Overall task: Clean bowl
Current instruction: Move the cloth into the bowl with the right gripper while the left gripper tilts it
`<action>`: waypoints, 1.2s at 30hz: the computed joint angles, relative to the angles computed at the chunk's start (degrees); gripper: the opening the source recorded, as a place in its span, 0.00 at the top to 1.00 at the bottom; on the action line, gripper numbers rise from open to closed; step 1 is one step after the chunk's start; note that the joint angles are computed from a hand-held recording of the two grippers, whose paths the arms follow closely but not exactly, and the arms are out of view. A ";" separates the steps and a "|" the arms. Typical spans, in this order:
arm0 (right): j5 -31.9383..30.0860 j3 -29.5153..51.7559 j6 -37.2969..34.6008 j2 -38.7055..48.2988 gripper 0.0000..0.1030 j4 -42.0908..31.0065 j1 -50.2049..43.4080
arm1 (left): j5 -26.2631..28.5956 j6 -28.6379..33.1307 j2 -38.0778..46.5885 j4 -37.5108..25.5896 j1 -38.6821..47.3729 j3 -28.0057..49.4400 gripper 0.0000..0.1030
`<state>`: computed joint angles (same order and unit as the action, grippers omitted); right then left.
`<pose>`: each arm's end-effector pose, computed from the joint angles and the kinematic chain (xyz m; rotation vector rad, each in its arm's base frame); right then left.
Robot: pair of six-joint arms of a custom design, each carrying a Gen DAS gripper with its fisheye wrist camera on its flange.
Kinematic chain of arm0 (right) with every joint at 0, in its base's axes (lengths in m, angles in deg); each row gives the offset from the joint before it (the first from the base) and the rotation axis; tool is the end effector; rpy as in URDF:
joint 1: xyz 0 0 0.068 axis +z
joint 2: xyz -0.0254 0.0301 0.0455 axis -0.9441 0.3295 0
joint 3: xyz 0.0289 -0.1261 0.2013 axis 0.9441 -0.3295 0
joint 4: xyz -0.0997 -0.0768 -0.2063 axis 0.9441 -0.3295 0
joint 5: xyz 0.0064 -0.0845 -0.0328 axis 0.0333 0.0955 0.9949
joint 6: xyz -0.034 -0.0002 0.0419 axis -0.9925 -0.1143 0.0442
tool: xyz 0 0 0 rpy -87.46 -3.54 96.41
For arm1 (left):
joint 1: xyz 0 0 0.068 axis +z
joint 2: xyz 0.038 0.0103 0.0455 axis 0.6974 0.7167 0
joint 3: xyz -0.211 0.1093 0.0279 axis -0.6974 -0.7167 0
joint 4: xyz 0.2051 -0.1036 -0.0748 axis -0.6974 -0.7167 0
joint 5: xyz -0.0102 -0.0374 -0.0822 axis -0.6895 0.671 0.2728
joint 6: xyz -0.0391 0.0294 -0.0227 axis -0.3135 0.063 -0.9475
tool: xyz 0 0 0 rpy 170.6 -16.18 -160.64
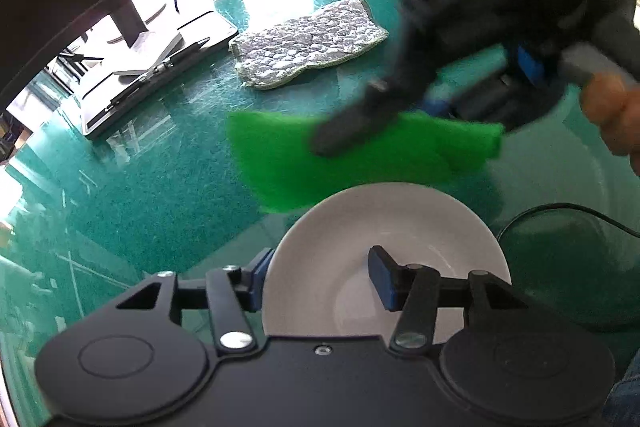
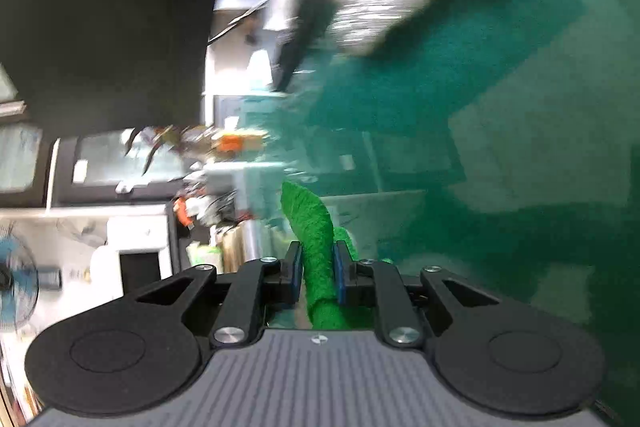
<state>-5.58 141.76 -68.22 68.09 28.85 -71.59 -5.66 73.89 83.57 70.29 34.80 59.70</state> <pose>0.3448 0.0284 0.0454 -0.2042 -2.5478 -1.7826 0.2444 -0.0434 0.0913 0.5337 2.5496 -0.0759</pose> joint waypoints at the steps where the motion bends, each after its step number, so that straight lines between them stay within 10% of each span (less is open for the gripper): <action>1: -0.42 0.36 -0.90 -0.71 0.84 -0.77 0.51 | 0.82 -0.73 0.10 -0.11 0.62 0.03 0.50; 11: 14.47 -6.25 -26.63 -17.49 0.84 -11.13 2.45 | 1.38 -3.11 -5.26 -1.57 3.25 -4.30 0.39; 21: 42.42 -20.73 -40.09 -31.46 0.87 4.97 18.47 | 5.73 -3.01 -3.06 0.88 5.49 -5.20 0.29; 30: 52.86 -23.77 -44.01 -42.47 0.56 3.10 24.21 | 14.94 4.27 -3.52 3.15 13.10 -7.41 0.21; 36: 61.15 -23.18 -50.03 -43.90 0.77 -1.73 30.32 | 17.43 8.41 -0.90 3.40 14.50 -6.32 0.23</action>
<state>55.57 118.58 -118.25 24.19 27.12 -41.27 11.77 82.30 82.67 73.69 49.30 53.37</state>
